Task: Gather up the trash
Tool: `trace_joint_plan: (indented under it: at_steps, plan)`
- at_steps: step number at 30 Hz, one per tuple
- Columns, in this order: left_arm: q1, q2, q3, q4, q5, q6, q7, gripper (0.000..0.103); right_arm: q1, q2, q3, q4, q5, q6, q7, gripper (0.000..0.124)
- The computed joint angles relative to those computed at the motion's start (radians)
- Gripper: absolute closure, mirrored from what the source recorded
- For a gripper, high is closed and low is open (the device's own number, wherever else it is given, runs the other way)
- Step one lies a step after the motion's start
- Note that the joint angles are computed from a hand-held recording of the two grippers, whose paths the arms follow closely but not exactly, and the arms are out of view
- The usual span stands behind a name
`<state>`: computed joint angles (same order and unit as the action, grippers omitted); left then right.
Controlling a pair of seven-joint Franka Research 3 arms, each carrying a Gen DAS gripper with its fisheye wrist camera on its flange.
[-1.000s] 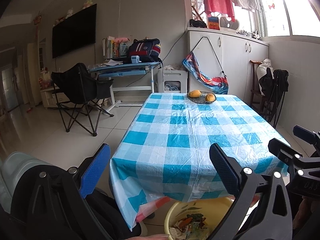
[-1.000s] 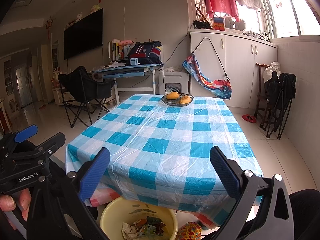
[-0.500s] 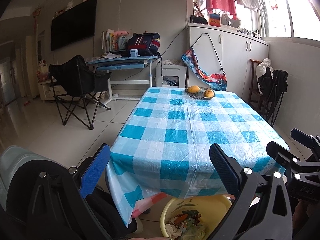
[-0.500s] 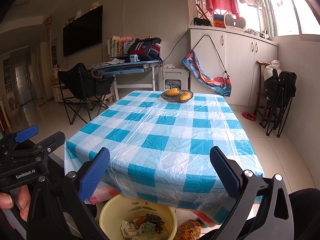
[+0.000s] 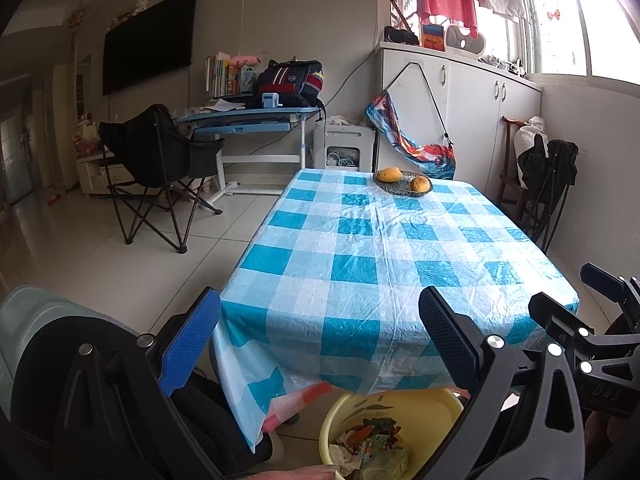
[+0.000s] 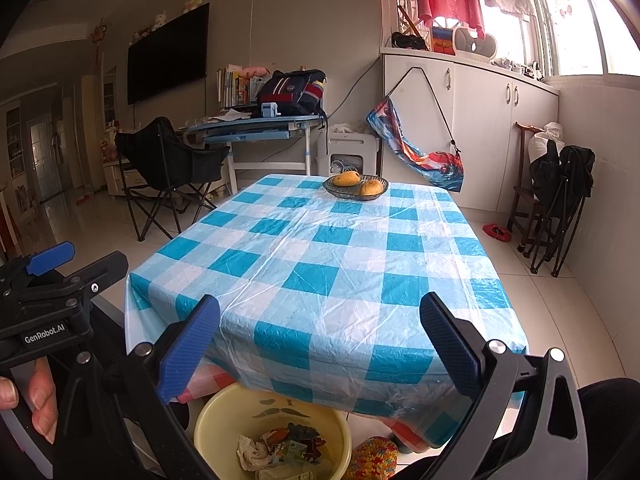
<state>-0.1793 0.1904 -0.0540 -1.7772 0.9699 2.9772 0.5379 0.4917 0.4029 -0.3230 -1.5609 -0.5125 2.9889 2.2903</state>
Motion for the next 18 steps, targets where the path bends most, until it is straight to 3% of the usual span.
trace_joint_plan:
  at_steps: [18]
  plan:
    - [-0.002,0.006,-0.006,-0.005,-0.039,-0.003,0.048,0.007,-0.017,-0.001,0.023,-0.002,0.036,-0.014,-0.038,0.028]
